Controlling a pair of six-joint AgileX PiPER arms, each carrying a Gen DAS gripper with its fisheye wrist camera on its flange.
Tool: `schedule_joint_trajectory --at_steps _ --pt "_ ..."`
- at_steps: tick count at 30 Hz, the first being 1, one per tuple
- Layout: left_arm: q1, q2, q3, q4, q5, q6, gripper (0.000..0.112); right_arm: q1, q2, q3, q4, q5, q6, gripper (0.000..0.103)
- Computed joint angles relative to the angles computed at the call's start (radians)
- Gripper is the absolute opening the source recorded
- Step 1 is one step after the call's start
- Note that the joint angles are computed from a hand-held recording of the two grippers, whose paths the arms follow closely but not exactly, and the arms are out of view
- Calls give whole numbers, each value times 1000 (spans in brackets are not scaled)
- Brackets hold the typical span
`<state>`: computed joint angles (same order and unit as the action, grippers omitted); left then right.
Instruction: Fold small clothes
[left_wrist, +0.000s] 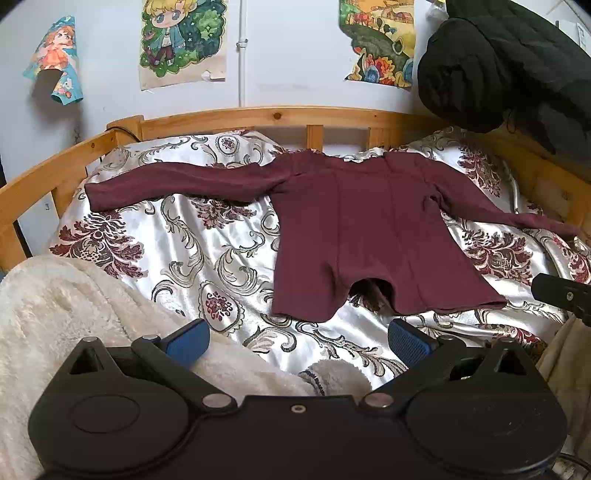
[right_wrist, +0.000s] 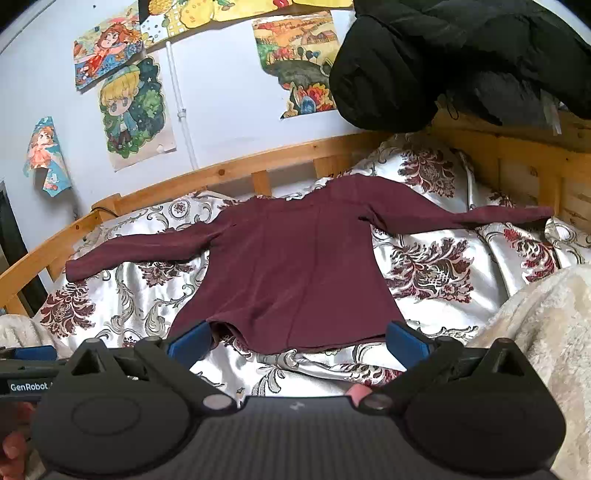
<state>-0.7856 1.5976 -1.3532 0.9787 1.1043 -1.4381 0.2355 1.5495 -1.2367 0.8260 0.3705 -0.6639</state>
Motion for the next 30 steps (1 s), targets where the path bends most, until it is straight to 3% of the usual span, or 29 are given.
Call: schedule_joint_trajectory --at_steps 8,12,16,20,30 --pt "-5 -4 -1 2 5 -5 102 -10 -18 19 82 7 -66 103" --pt "-14 7 -33 -5 46 0 102 -29 -16 3 122 47 -77 103" --pt "25 -9 -77 -48 -10 63 102 -36 11 -99 12 115 32 103" --pt "70 35 -243 -64 4 226 102 -23 54 -274 -211 151 226 103" --pt "143 332 -885 -13 97 582 102 -87 252 -697 -352 211 387 103"
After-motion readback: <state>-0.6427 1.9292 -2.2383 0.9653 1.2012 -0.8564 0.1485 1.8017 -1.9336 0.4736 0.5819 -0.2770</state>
